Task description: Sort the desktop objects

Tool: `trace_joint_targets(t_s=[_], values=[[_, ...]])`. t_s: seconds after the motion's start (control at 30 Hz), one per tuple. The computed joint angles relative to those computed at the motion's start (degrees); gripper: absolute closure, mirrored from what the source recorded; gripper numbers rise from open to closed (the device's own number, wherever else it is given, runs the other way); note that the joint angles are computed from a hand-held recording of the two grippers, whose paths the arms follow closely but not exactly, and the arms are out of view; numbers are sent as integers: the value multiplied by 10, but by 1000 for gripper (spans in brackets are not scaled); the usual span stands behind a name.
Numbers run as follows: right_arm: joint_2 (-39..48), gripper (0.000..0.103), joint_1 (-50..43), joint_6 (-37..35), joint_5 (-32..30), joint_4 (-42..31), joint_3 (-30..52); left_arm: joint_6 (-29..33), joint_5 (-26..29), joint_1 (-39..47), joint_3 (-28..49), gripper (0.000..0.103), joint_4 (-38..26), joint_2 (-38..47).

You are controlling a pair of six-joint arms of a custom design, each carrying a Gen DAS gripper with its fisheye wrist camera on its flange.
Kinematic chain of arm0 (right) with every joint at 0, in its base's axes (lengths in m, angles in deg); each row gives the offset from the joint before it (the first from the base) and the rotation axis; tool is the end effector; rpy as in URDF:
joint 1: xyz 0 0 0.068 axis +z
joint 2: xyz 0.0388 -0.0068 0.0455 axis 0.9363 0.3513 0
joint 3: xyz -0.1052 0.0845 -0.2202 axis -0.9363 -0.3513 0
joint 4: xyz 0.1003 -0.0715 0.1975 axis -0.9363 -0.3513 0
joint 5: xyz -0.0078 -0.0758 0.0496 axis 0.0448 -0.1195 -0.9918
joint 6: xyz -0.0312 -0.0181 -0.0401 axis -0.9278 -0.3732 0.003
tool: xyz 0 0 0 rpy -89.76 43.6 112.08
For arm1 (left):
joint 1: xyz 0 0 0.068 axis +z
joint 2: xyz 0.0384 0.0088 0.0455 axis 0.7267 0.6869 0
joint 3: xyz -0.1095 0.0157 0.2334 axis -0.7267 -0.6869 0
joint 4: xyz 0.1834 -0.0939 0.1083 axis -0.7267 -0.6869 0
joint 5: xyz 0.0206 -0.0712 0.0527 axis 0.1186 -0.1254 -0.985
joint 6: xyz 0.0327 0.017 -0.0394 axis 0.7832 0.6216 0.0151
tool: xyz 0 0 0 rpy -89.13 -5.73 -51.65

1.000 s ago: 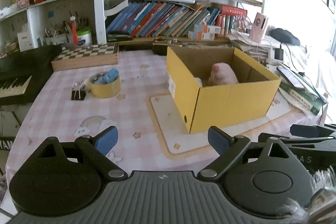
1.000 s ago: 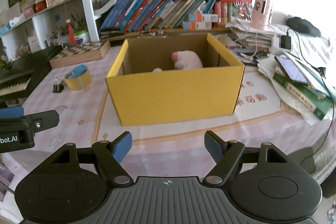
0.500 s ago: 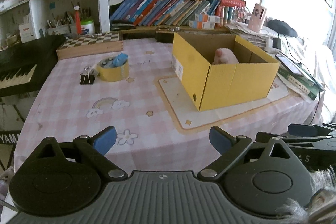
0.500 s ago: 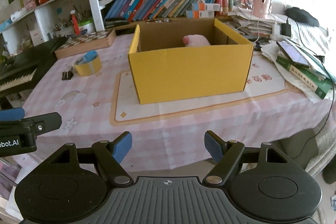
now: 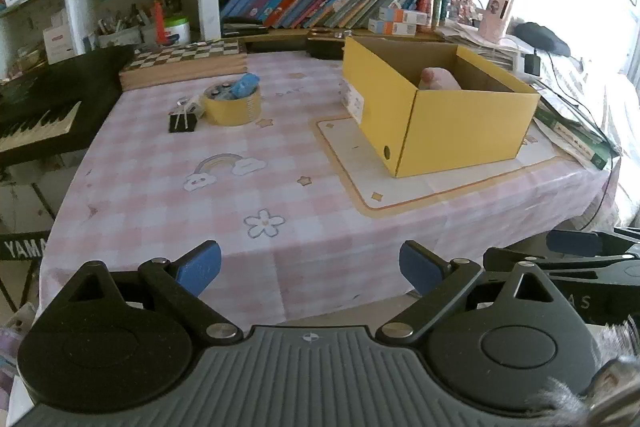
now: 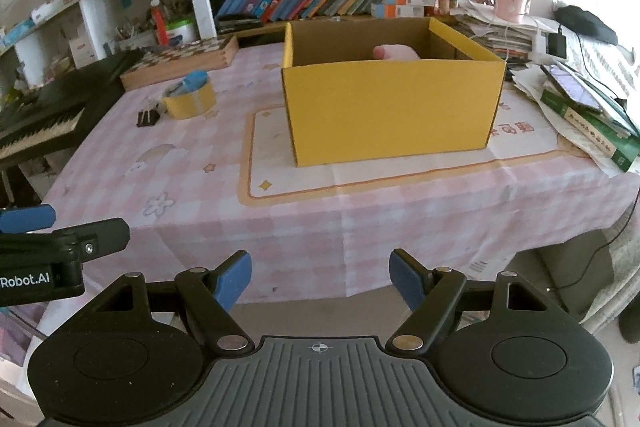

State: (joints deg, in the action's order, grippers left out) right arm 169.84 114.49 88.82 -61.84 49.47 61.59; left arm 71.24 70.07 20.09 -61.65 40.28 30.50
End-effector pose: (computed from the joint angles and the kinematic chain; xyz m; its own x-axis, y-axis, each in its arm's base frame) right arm 0.2352 0.2129 0.1091 -0.7011 0.0239 -0.7127 -0.0369 0.9969 0.0697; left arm 0.2236 -0.1014 0.0880 -0.6442 0.0495 -0.7632 0.1013 0.9946 -0.0210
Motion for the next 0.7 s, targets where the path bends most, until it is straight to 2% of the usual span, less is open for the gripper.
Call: trace_joint_targets(t_s=[0.7], values=[[44, 19, 32, -14, -5, -37, 72, 6, 16, 56, -47, 7, 32, -21]])
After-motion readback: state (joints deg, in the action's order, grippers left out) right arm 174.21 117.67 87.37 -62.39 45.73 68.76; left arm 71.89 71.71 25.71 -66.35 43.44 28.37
